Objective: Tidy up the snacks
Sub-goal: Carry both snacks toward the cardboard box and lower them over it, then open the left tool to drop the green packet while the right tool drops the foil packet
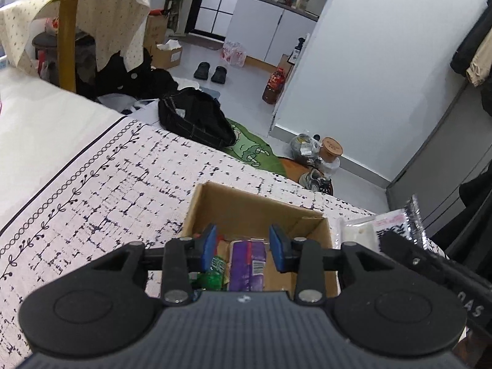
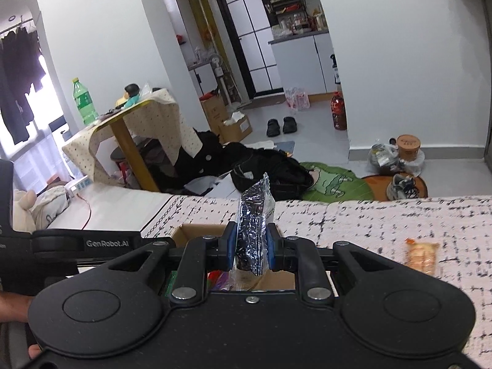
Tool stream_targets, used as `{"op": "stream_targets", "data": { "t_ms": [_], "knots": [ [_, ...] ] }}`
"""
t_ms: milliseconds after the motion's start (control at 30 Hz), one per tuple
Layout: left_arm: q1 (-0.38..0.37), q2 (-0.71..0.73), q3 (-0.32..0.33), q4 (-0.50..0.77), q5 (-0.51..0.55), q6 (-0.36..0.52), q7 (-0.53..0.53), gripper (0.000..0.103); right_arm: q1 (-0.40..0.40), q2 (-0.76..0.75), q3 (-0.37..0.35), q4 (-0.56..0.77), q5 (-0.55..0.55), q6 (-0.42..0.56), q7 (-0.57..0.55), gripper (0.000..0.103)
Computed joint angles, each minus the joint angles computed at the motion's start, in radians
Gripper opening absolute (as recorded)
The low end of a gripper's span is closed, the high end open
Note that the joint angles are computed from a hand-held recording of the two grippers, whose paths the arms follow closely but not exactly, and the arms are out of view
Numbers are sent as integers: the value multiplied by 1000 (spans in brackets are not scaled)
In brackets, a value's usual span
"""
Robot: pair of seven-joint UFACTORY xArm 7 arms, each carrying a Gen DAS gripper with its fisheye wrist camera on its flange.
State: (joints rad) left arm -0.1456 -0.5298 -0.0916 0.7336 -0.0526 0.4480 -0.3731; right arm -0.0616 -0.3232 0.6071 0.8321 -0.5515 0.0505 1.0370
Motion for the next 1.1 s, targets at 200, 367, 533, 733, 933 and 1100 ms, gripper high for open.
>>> {"op": "stream_targets", "data": {
  "t_ms": [200,367,533,733,933,1100],
  "knots": [
    [5,-22,18,-14,-5,27,9,42,-77,44,75,48,-78,-5,78,27],
    [3,-51,31,-34,-20,33,25,47,-5,59,18,54,-99,29,108,39],
    [2,-74,37,-49,-32,41,38,58,106,20,-80,14,-50,75,93,41],
    [15,-94,16,-48,-22,88,20,74,184,-67,-145,-43,35,150,51,50],
    [21,-130,-1,-49,-10,126,-12,77,242,-163,-199,-87,135,235,-25,61],
    [11,-155,-20,-45,9,146,-20,81,243,-242,-215,-125,190,302,-57,62]
  ]
}}
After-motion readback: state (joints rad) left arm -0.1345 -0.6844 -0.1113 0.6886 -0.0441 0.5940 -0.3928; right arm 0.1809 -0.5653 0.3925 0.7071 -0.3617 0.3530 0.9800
